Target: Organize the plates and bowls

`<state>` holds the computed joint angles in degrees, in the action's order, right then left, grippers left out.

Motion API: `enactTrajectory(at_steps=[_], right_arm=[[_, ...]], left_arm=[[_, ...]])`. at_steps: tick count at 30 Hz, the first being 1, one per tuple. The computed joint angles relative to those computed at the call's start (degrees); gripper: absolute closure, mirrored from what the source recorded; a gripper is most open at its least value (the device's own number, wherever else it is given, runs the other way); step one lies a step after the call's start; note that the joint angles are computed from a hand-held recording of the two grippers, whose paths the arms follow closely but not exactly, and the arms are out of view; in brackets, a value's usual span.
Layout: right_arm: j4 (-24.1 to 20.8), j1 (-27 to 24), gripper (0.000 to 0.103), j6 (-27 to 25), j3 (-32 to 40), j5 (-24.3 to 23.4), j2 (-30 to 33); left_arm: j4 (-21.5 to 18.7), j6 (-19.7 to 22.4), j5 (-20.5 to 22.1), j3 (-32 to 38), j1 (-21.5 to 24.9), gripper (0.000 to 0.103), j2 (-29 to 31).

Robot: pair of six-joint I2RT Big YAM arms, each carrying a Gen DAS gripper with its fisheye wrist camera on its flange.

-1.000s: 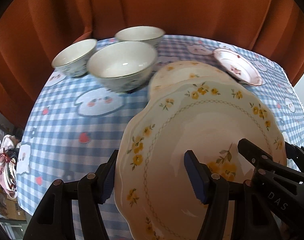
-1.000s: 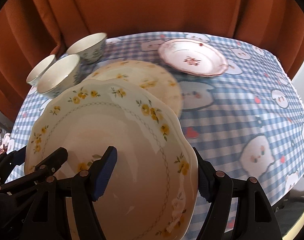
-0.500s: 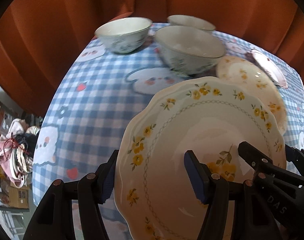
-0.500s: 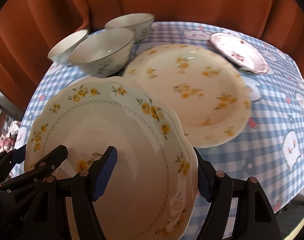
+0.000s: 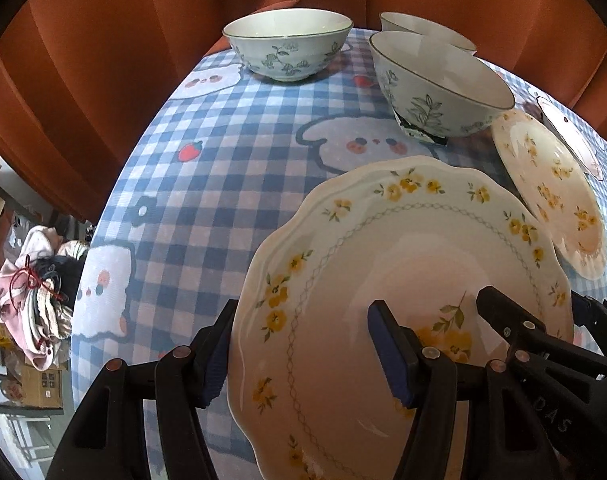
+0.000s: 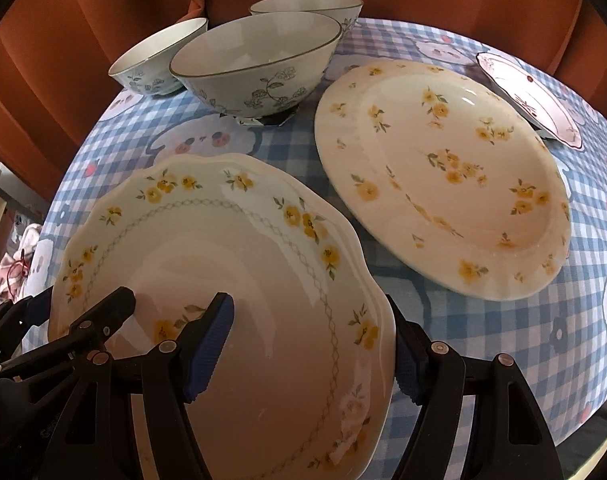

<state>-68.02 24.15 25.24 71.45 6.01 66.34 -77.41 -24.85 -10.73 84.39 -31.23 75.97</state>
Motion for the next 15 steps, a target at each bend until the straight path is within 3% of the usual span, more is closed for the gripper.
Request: enactTrajectory(at_steps=[10, 15], right_arm=[[-0.21, -0.08, 0.027, -0.02, 0.84, 0.75, 1.03], [-0.61, -0.40, 0.027, -0.78, 0.87, -0.16, 0.53]], left_arm=[[1.09, 0.67, 1.07, 0.12, 1.11, 0.038, 0.37], [-0.37, 0.35, 0.78, 0.31, 0.44, 0.029, -0.89]])
